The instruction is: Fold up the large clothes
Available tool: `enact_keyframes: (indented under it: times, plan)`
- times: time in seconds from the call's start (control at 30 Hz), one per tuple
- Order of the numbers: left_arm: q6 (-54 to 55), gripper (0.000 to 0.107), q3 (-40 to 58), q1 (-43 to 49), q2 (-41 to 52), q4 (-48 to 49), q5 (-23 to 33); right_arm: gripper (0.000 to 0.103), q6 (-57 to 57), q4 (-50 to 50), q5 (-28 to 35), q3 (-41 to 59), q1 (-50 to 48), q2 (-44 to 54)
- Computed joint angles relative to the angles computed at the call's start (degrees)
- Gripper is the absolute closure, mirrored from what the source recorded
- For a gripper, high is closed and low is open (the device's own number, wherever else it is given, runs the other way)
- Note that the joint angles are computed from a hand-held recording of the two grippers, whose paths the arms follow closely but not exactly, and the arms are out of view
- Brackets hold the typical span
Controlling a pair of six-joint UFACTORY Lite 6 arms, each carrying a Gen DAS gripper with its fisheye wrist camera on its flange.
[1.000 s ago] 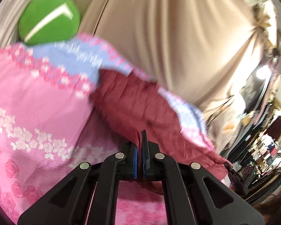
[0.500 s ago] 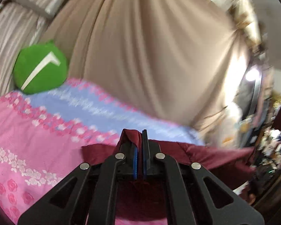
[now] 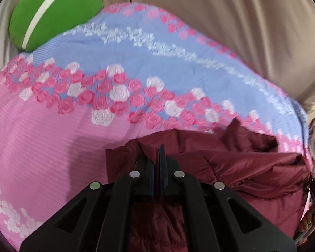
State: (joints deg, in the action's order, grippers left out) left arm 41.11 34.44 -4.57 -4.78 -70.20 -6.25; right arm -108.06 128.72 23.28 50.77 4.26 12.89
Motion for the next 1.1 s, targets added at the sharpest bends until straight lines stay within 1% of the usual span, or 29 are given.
enact_keyframes:
  times: [0.17, 0.2, 0.23, 0.27, 0.37, 0.43, 0.47, 0.53, 0.57, 0.6, 0.63, 0.67, 0.7, 0.73, 0.77, 0.8, 0.83, 0.87, 0.9, 0.93, 0.97, 1.0, 1.03, 1.1]
  plan:
    - [-19.1, 0.104, 2.7, -1.5, 9.2, 18.4, -3.9, 0.101, 2.7, -2.1, -3.4, 7.2, 1.6, 10.1]
    - [-22.4, 0.103, 2.9, -1.8, 10.6, 21.5, -5.0, 0.102, 3.1, -2.6, -4.3, 8.1, 2.0, 11.3]
    - [-23.4, 0.103, 3.0, -2.3, 11.6, 22.4, -6.2, 0.102, 3.5, -3.0, -5.1, 8.9, 2.4, 12.2]
    - [-22.1, 0.103, 2.9, -3.1, 11.9, 20.8, -7.3, 0.102, 3.0, -2.9, -6.8, 9.9, 3.3, 13.2]
    - [-12.9, 0.102, 3.4, -6.8, 13.8, 10.9, -12.3, 0.103, 2.7, -3.1, -10.4, 11.9, 5.1, 14.7]
    - [-8.7, 0.102, 3.9, -8.4, 14.5, 6.3, -14.5, 0.103, 5.2, -6.2, -11.3, 12.8, 5.4, 15.4]
    - [-6.9, 0.102, 4.2, -8.9, 14.6, 4.6, -15.0, 0.102, 6.6, -7.9, -11.2, 13.1, 5.4, 15.6]
    - [-8.6, 0.102, 3.4, -8.5, 13.6, 6.3, -14.8, 0.099, 9.0, -10.6, -9.7, 12.7, 4.6, 15.2]
    - [-9.1, 0.099, 1.6, -8.2, 10.9, 6.2, -14.6, 0.098, 10.5, -11.8, -8.6, 11.7, 3.8, 14.0]
    - [-7.2, 0.097, 0.3, -8.3, 8.3, 3.8, -14.7, 0.093, 12.3, -12.8, -7.3, 9.8, 2.6, 11.7]
    - [-3.2, 0.091, -1.5, -8.4, 4.3, -1.1, -14.1, 0.083, 12.8, -12.4, -5.2, 6.6, 0.8, 8.0]
    - [1.9, 0.078, -4.4, -9.7, -1.7, -7.1, -15.7, 0.079, 11.6, -10.6, -3.4, 3.4, -0.7, 3.9]
    - [7.2, 0.066, -6.9, -11.6, -7.7, -13.1, -18.4, 0.071, 9.5, -8.1, -2.8, 0.6, -1.6, 0.1]
    - [12.4, 0.047, -8.5, -14.4, -12.7, -19.1, -22.4, 0.070, 7.2, -5.6, -3.1, -2.9, -1.9, -5.2]
    - [17.8, 0.042, -9.6, -19.4, -18.7, -25.1, -28.4, 0.070, 6.0, -5.4, -3.2, -6.1, -1.8, -11.2]
    - [22.2, 0.042, -9.4, -23.7, -23.1, -30.2, -31.9, 0.070, 7.2, -7.7, -4.4, -7.9, -0.5, -15.7]
    - [26.8, 0.039, -7.7, -28.1, -25.9, -34.0, -33.4, 0.070, 10.1, -12.3, -4.9, -8.8, 2.5, -19.5]
    - [29.2, 0.035, -6.3, -30.3, -26.3, -35.4, -32.5, 0.070, 12.7, -15.3, -6.4, -8.6, 5.6, -20.9]
    - [30.2, 0.033, -4.1, -32.6, -24.7, -35.9, -29.8, 0.070, 13.0, -16.2, -8.3, -8.0, 11.0, -21.3]
    - [30.2, 0.032, -2.3, -33.7, -22.1, -35.9, -27.0, 0.070, 11.1, -14.7, -10.8, -6.9, 16.8, -20.5]
    - [30.7, 0.032, 0.3, -34.8, -17.2, -35.8, -21.8, 0.070, 6.8, -11.4, -11.2, -5.7, 22.8, -17.9]
    - [29.6, 0.032, 2.4, -35.5, -12.1, -34.4, -18.0, 0.070, 1.3, -5.6, -13.3, -4.1, 28.4, -15.1]
    - [28.0, 0.032, 4.7, -36.6, -6.7, -33.3, -16.4, 0.071, -4.7, 0.1, -13.9, -2.6, 32.5, -12.2]
    - [23.8, 0.036, 8.1, -38.2, 3.8, -30.3, -15.9, 0.076, -16.7, 10.9, -16.2, -0.1, 39.6, -6.3]
